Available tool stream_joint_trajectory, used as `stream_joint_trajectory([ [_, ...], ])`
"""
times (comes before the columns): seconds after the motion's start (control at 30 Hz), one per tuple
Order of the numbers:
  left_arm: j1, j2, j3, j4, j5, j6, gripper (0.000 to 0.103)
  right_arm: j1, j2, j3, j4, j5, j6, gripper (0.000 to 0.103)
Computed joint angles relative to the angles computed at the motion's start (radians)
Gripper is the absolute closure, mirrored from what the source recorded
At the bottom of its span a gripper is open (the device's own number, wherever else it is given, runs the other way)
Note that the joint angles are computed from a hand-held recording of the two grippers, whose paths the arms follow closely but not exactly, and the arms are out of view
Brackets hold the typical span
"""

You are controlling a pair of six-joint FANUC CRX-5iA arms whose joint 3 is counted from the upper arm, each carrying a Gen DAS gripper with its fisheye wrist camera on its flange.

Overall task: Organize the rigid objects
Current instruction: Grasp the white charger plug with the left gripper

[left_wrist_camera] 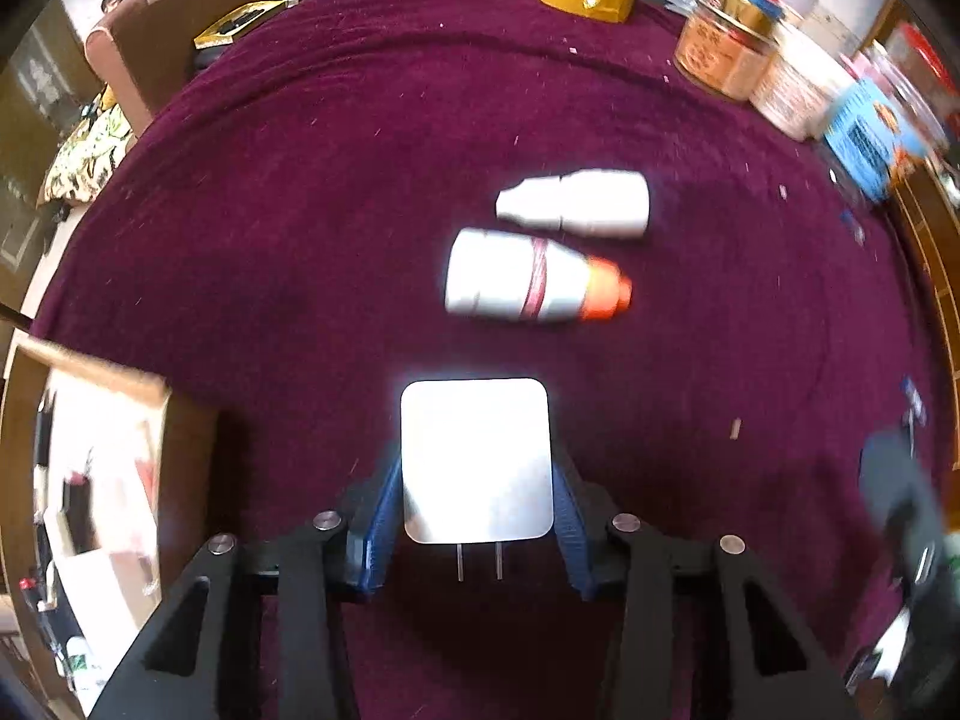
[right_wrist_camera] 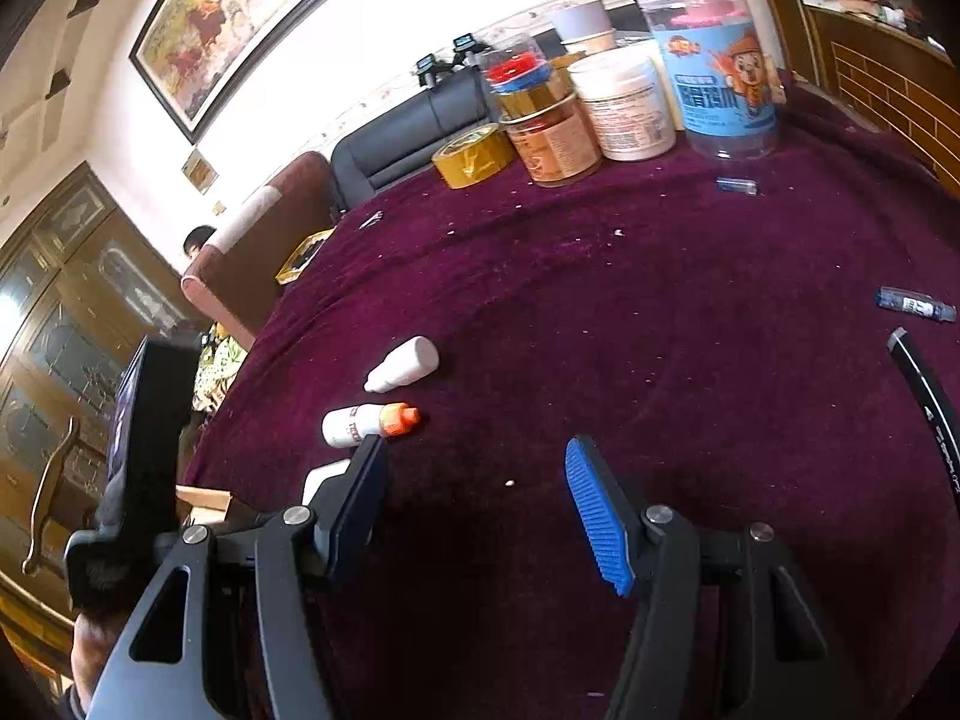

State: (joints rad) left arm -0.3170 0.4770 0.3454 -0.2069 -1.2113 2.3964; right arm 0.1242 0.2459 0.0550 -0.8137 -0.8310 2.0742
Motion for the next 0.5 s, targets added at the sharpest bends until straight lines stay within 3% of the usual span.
stream_joint_trajectory([
  [0.17,-0.043,-0.145,-0.206,-0.001,0.088,0.007,0.055,0.002,0.015,0.016,-0.021,-0.050,0.046,0.042],
  [0.33,-0.071,-0.303,-0.416,0.006,0.245,0.052,0.055,0.031,-0.048,-0.054,-0.042,0.041,0.150,0.042],
  [0.5,-0.135,-0.336,-0.440,-0.069,0.233,0.153,0.055,0.058,-0.136,-0.151,-0.104,0.202,0.295,0.042],
])
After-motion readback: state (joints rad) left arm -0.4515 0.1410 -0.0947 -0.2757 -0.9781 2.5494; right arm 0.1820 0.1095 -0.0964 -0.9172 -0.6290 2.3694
